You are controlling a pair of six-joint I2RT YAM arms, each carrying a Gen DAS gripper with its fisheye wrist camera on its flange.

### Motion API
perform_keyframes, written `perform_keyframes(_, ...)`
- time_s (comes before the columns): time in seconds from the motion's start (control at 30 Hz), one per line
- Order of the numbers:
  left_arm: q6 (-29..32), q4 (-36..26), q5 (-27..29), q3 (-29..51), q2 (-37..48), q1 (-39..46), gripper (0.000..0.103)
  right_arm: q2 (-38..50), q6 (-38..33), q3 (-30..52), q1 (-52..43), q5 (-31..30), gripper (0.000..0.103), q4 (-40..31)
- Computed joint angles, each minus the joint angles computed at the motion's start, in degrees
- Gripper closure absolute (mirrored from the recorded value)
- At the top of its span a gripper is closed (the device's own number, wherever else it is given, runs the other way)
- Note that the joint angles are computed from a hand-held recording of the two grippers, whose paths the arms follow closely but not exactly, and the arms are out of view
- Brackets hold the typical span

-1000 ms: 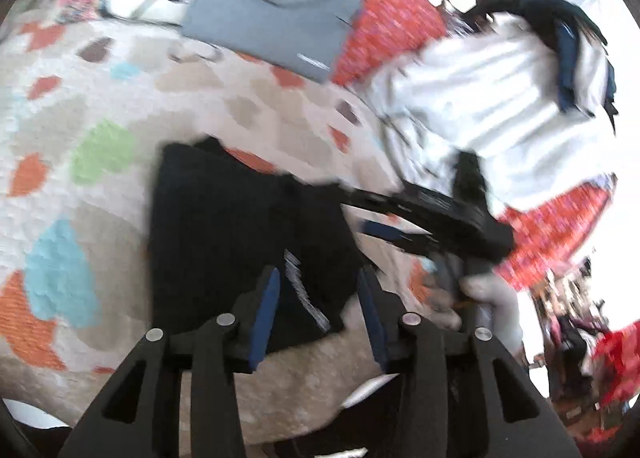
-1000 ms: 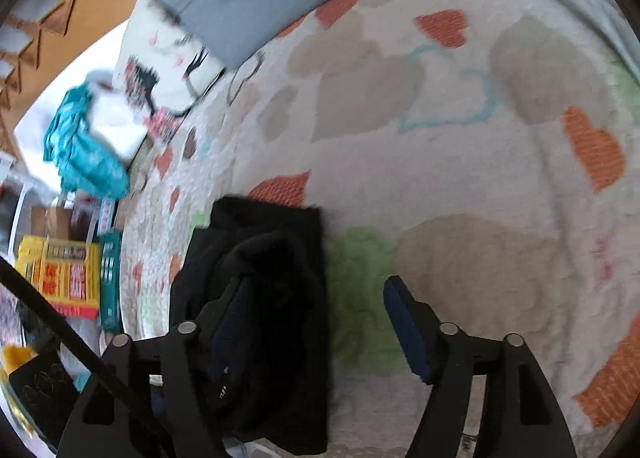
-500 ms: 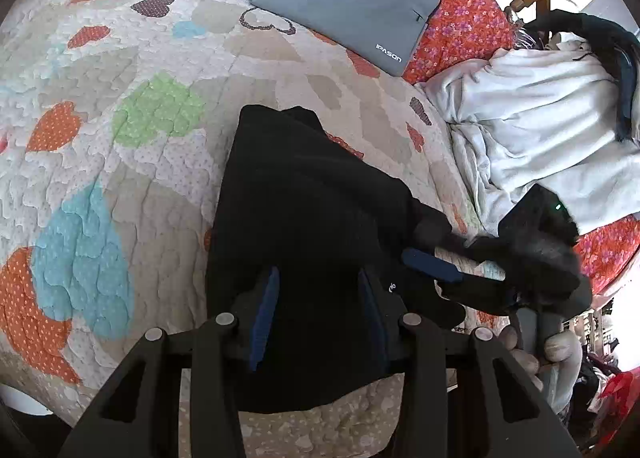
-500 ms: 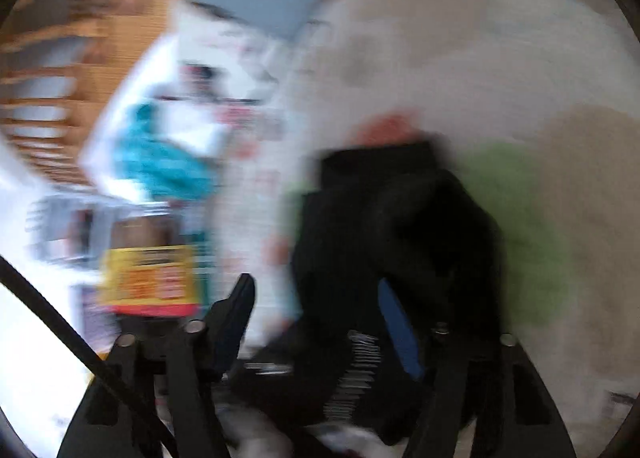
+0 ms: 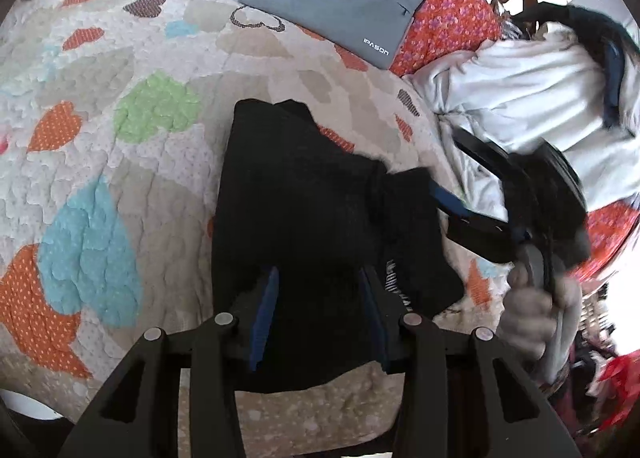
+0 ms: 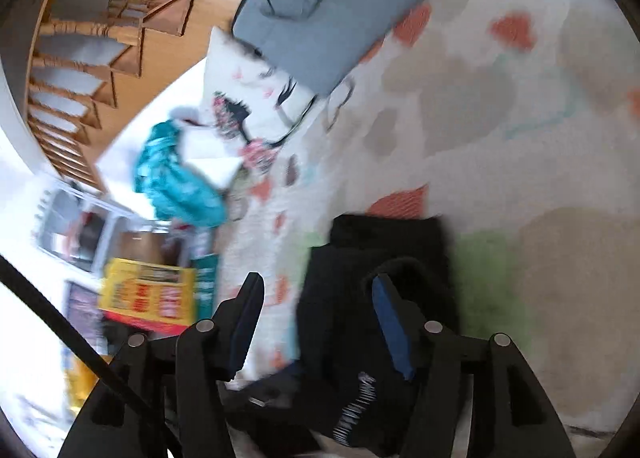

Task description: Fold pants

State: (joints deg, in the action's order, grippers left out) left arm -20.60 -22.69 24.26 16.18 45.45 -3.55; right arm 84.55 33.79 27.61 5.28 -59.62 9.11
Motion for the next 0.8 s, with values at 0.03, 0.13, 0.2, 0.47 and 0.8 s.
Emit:
perform_keyframes(0.03,-0.52,0.34,-1.65,-0.36,-0.47,-1.45,0.063,4.76,1.09,1.52,0.94,-0.87,0.040,1.42)
perform_keyframes(0.13,-0.67,1.14,-4.60,-0.57,-0.64,-4.48,0.063,13.43,3.24,4.96,2.64,6.48,0.055,2.43)
perform_keyframes(0.2,-0.29,0.88,-6.05,-0.25,-0.74,-5.80,0.063,12.51,6.02,4.42,2.02,8.43,0.072,2.67)
perform_keyframes(0.47,1.07,1.47,-5.48,-1.20,-1.02,-4.75,0.062,-7.19,1.10,-0.53,-2.21,17.44,0.038,-11.27)
perform_keyframes(0.8,9.83,-5.89,9.87,1.67,-2.25,12.21,0.061,-13.75,-6.62,-1.83,-15.12,12.18,0.031,-16.34)
